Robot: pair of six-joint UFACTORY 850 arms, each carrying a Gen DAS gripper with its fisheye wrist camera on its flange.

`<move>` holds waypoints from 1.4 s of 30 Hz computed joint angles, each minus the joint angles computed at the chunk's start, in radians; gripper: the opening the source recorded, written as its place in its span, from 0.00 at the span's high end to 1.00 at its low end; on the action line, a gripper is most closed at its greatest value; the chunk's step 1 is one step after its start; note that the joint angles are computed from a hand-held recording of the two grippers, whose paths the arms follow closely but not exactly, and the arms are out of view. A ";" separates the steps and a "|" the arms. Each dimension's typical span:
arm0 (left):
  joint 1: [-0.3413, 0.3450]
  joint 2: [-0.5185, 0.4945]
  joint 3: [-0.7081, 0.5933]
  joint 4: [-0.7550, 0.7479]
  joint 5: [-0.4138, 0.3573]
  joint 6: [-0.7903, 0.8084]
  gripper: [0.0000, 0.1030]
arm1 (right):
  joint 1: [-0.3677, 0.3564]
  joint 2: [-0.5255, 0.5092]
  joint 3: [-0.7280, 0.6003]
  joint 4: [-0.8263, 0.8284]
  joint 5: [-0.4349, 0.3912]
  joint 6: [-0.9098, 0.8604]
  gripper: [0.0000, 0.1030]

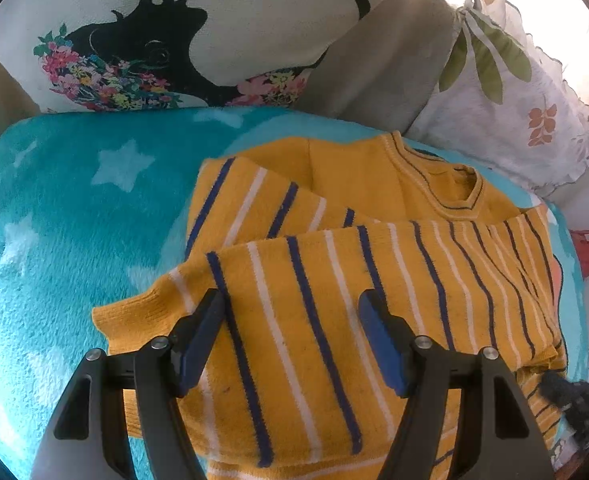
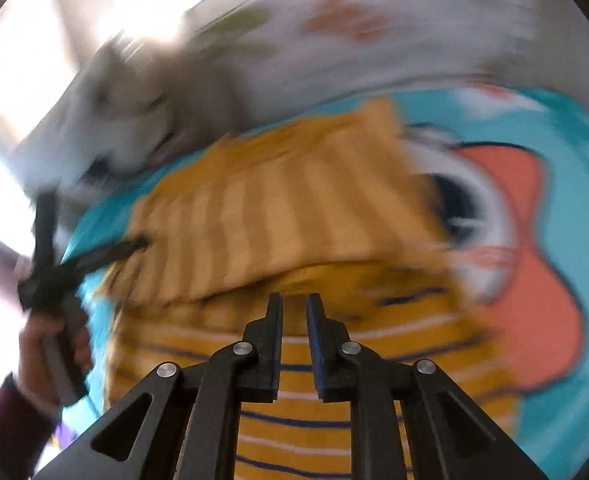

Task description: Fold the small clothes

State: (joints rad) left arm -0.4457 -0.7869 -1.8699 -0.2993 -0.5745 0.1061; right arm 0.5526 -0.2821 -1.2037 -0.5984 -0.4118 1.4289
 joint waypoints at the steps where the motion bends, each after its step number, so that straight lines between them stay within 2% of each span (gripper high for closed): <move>1: -0.003 -0.005 -0.007 0.010 -0.001 -0.007 0.33 | 0.000 -0.041 -0.035 0.031 0.013 -0.069 0.86; 3: -0.007 -0.009 -0.009 0.030 0.003 -0.018 0.33 | -0.001 -0.106 -0.096 0.027 -0.007 -0.127 0.86; 5: -0.009 -0.010 -0.011 0.043 0.005 -0.027 0.33 | -0.012 -0.160 -0.145 -0.063 -0.095 -0.095 0.89; 6: -0.010 -0.012 -0.013 0.041 0.007 -0.026 0.33 | -0.008 -0.174 -0.157 -0.131 -0.189 -0.026 0.90; 7: -0.009 -0.013 -0.014 0.030 0.009 -0.018 0.33 | -0.016 -0.164 -0.127 -0.199 -0.244 0.078 0.92; 8: -0.007 -0.013 -0.013 0.013 0.013 -0.003 0.33 | -0.025 -0.131 -0.081 -0.225 -0.257 0.183 1.00; 9: -0.005 -0.014 -0.014 -0.005 0.013 0.014 0.33 | -0.048 -0.074 -0.015 -0.210 -0.228 0.288 1.00; 11: 0.001 -0.016 -0.021 -0.039 0.003 0.040 0.33 | -0.081 0.031 0.118 -0.234 -0.105 0.494 1.00; 12: 0.010 -0.009 -0.016 -0.084 -0.003 0.065 0.33 | -0.082 0.059 0.149 -0.247 -0.089 0.555 1.00; 13: 0.020 0.005 -0.002 -0.129 -0.002 0.092 0.33 | -0.074 0.079 0.164 -0.249 -0.112 0.584 0.93; 15: 0.044 0.051 0.046 -0.209 0.016 0.134 0.33 | -0.048 0.099 0.164 -0.246 -0.213 0.611 0.67; 16: 0.059 0.081 0.079 -0.230 0.028 0.141 0.33 | -0.041 0.115 0.173 -0.260 -0.229 0.636 0.65; 18: 0.092 0.141 0.149 -0.262 0.043 0.152 0.33 | -0.036 0.133 0.172 -0.255 -0.252 0.623 0.64; 21: 0.134 0.221 0.254 -0.280 0.056 0.148 0.33 | -0.040 0.116 0.124 -0.239 -0.239 0.481 0.62; 22: 0.146 0.244 0.285 -0.274 0.058 0.139 0.32 | -0.040 0.100 0.094 -0.240 -0.261 0.411 0.57; 23: 0.157 0.265 0.315 -0.260 0.057 0.127 0.32 | -0.047 0.070 0.055 -0.242 -0.283 0.347 0.43; 24: 0.163 0.280 0.337 -0.248 0.056 0.118 0.32 | -0.057 0.048 0.029 -0.235 -0.288 0.292 0.36; 27: 0.180 0.321 0.400 -0.210 0.057 0.088 0.32 | -0.099 -0.029 -0.050 -0.235 -0.306 0.185 0.36; 29: 0.192 0.341 0.434 -0.213 0.052 0.079 0.32 | -0.147 -0.095 -0.111 -0.142 -0.287 0.079 0.36; 30: 0.196 0.350 0.447 -0.207 0.048 0.064 0.32 | -0.164 -0.116 -0.133 -0.082 -0.275 0.020 0.41; 31: 0.198 0.364 0.466 -0.208 0.051 0.060 0.32 | -0.184 -0.136 -0.147 0.012 -0.226 -0.074 0.55; 32: 0.201 0.370 0.476 -0.215 0.054 0.063 0.32 | -0.194 -0.141 -0.146 0.090 -0.181 -0.145 0.89; 33: 0.202 0.378 0.486 -0.219 0.056 0.065 0.32 | -0.193 -0.147 -0.152 0.127 -0.171 -0.198 0.88; 34: 0.201 0.384 0.494 -0.212 0.061 0.056 0.32 | -0.184 -0.149 -0.167 0.121 -0.200 -0.237 0.89; 37: 0.200 0.393 0.508 -0.217 0.073 0.053 0.32 | -0.182 -0.124 -0.156 0.053 -0.257 -0.202 0.91; 38: 0.200 0.395 0.512 -0.223 0.077 0.055 0.32 | -0.190 -0.121 -0.156 0.037 -0.295 -0.160 0.94; 41: 0.198 0.393 0.516 -0.256 0.074 0.076 0.32 | -0.200 -0.153 -0.179 -0.030 -0.430 -0.072 0.93; 42: 0.196 0.396 0.519 -0.266 0.075 0.086 0.32 | -0.205 -0.174 -0.198 -0.018 -0.484 -0.071 0.86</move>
State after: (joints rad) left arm -0.2494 -0.3913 -1.3507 -0.5652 -0.4997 0.1922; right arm 0.3480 -0.4556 -1.4021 -0.6168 -0.8962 1.3579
